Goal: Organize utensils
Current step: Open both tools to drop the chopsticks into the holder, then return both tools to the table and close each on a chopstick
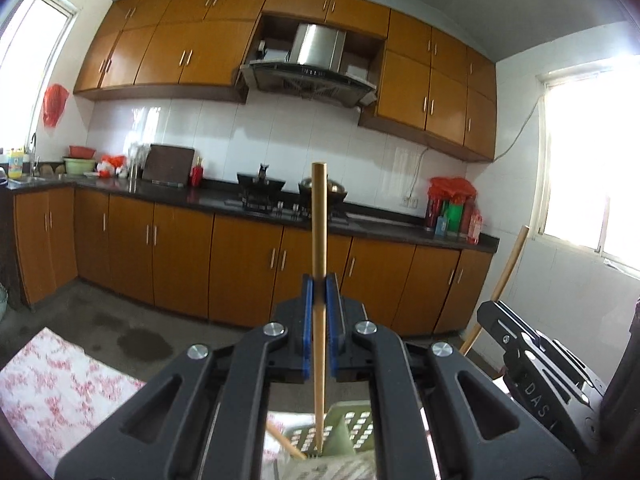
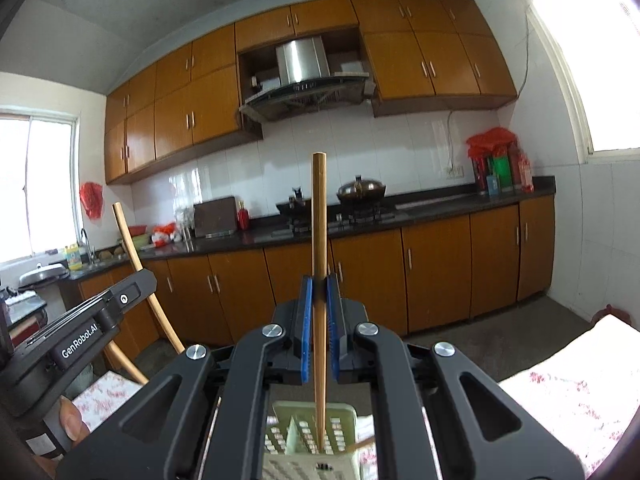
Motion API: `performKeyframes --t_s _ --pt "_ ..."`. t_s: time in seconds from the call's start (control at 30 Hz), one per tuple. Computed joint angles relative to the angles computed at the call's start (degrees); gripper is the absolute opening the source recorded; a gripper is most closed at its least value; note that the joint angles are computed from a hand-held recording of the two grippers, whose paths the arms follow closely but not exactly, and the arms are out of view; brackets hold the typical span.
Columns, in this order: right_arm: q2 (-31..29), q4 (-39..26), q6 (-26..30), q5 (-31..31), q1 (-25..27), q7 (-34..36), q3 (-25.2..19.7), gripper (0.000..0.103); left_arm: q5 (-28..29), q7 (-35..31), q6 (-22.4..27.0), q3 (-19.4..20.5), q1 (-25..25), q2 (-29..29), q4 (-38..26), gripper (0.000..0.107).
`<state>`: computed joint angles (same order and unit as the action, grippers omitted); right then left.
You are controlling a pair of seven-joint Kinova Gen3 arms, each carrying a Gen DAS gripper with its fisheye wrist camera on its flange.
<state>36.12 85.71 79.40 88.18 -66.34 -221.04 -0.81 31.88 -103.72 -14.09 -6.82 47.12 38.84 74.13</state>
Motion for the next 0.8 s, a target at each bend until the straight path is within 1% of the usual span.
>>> performKeyframes --t_s 0.03,0.07,0.13,0.17,0.2,0.3,0.33,0.4,0.5,0.57,0.67,0.73,0.8 --pt "-0.04 -0.02 -0.44 -0.42 0.23 0.08 -0.25 0.008 -0.32 0.17 0.35 0.42 -0.49 -0.1 0.29 0.008" --pt "-0.22 0.14 -0.9 -0.87 0.4 -0.02 -0.48 0.008 0.02 0.29 0.94 0.02 -0.34 -0.2 0.44 0.008" --pt "-0.42 0.38 -0.67 -1.37 0.02 -0.31 -0.61 0.009 -1.15 1.05 0.59 1.15 -1.26 -0.78 1.68 0.01" --pt "-0.71 0.53 -0.81 -1.6 -0.08 -0.21 -0.77 0.009 -1.32 1.09 0.83 0.9 -1.21 -1.09 2.05 0.012" --pt "-0.89 0.39 -0.48 -2.04 -0.3 0.29 -0.88 0.012 -1.05 0.88 1.07 -0.04 -0.67 -1.41 2.44 0.015" --pt "-1.32 0.21 0.63 -2.71 -1.08 1.27 -0.97 0.028 -2.11 1.2 0.63 0.26 -1.08 -2.76 4.54 0.017" --pt "-1.47 0.37 0.89 -2.73 -1.2 1.25 -0.93 0.029 -2.21 1.31 0.64 0.31 -1.17 -3.46 5.37 0.017" --pt "-2.05 0.46 2.19 -3.07 -2.09 1.62 -1.19 0.03 -2.57 1.61 0.59 0.61 -1.6 -4.56 6.72 0.018" --pt "-2.68 0.23 4.76 -4.05 -3.5 2.92 -1.71 0.032 -3.14 1.97 -1.0 1.39 -1.99 -7.33 10.77 0.023" --pt "-2.99 0.46 6.5 -4.6 -4.64 2.97 -2.15 0.033 -3.47 1.78 -1.64 2.29 -2.63 -9.45 13.7 0.023" --pt "-3.94 1.42 9.03 -6.71 -6.57 1.72 -3.53 0.034 -0.65 -0.69 -0.41 0.27 -1.11 -12.71 18.21 0.023" --pt "-4.19 2.28 9.85 -8.96 -7.45 0.44 -4.83 0.034 -0.85 -1.04 -0.84 1.46 -1.96 -14.76 21.96 0.025" --pt "-4.17 3.05 8.99 -12.26 -7.42 -0.49 -6.23 0.034 1.6 -3.6 -1.43 -0.13 -0.39 -16.22 26.3 0.033"
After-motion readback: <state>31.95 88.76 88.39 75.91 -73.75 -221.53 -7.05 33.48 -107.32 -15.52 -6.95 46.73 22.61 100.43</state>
